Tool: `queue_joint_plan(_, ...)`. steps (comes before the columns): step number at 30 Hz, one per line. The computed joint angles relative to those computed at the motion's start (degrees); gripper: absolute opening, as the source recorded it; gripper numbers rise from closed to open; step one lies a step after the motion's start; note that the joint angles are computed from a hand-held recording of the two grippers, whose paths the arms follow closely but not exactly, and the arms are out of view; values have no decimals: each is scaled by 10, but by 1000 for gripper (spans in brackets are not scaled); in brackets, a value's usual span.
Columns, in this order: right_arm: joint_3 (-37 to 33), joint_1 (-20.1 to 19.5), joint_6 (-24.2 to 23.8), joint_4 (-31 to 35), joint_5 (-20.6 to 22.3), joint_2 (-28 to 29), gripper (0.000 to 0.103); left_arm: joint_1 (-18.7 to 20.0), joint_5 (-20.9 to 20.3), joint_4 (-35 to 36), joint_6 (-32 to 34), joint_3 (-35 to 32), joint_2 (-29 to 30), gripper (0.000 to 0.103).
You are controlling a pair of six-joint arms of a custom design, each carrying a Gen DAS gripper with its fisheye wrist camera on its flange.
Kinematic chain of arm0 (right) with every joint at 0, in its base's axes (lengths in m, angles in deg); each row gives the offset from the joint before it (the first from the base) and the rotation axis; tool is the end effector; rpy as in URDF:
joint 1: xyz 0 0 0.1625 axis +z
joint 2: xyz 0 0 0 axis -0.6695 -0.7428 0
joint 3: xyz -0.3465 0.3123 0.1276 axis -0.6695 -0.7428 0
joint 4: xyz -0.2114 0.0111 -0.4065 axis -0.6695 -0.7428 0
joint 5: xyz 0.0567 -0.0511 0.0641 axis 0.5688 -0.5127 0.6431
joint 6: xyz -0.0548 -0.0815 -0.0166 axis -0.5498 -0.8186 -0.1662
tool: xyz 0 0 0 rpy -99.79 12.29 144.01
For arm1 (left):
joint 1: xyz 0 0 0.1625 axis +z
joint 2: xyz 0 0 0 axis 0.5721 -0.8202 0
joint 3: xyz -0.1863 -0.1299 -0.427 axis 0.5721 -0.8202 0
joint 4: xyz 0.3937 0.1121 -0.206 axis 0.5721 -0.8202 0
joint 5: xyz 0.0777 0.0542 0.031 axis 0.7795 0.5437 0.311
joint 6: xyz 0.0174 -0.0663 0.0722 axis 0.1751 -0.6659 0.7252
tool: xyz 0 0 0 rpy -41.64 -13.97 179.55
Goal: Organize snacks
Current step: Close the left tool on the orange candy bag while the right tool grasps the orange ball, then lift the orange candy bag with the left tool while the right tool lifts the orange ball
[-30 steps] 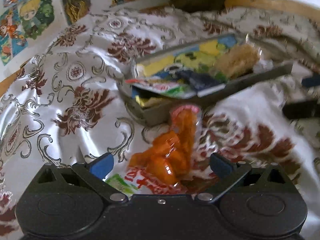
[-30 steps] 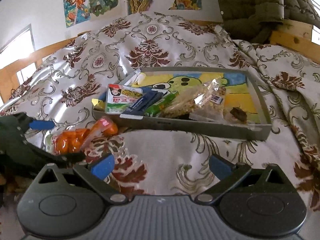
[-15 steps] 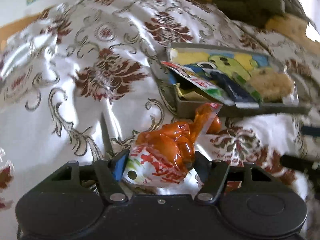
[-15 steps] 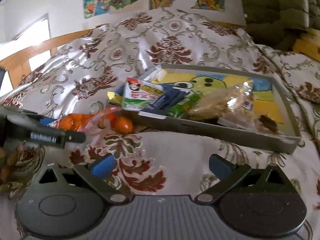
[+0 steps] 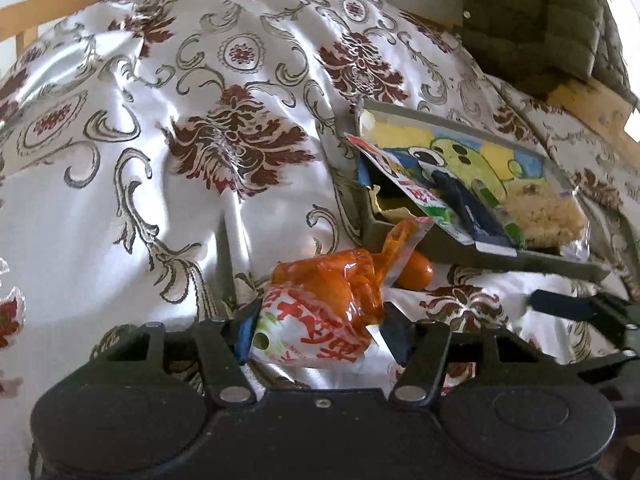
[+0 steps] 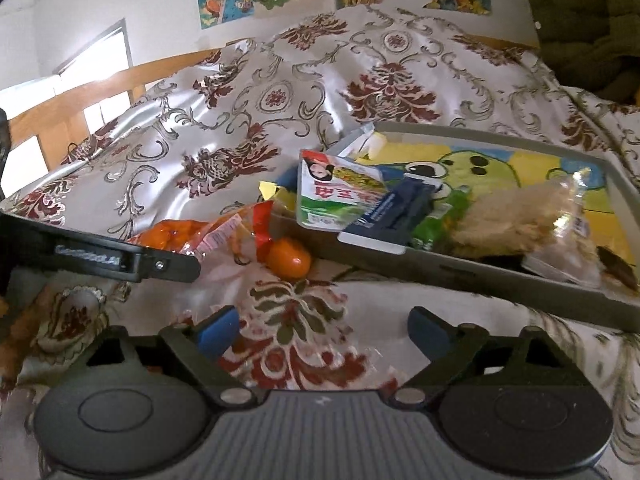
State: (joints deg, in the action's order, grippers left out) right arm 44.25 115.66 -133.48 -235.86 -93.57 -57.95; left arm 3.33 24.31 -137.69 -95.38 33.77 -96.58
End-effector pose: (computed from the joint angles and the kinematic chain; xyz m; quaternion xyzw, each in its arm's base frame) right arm -0.0068 -0.5510 0.2331 0.4654 -0.8444 0.2353 0.1223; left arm -0.2593 -0.4883 -0.0399 -0.0183 0.8450 -0.4331 0.3130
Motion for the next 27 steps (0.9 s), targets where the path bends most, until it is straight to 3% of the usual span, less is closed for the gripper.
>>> queue_joint_plan(3, -3, 9, -8, -13, -4, 17, 89, 1, -2, -10, -6, 1, 0, 62)
queue_joint_plan(8, -8, 29, -20, -33, -15, 46, 73, 3, -5, -24, -5, 3, 0, 62)
queue_joint_plan(11, -13, 40, -10, -40, -27, 62, 62, 3, -8, -34, -6, 7, 0, 61)
queue_joint_plan(22, -33, 56, 50, -61, -51, 100, 55, 4, -11, -39, 2, 6, 1, 61)
queue_joint_plan(26, -36, 60, 72, -72, -60, 110, 37, 4, -11, -39, 2, 6, 1, 61)
queue_joint_plan(27, -37, 60, 74, -68, -61, 110, 37, 4, -10, -38, 3, 6, 1, 61)
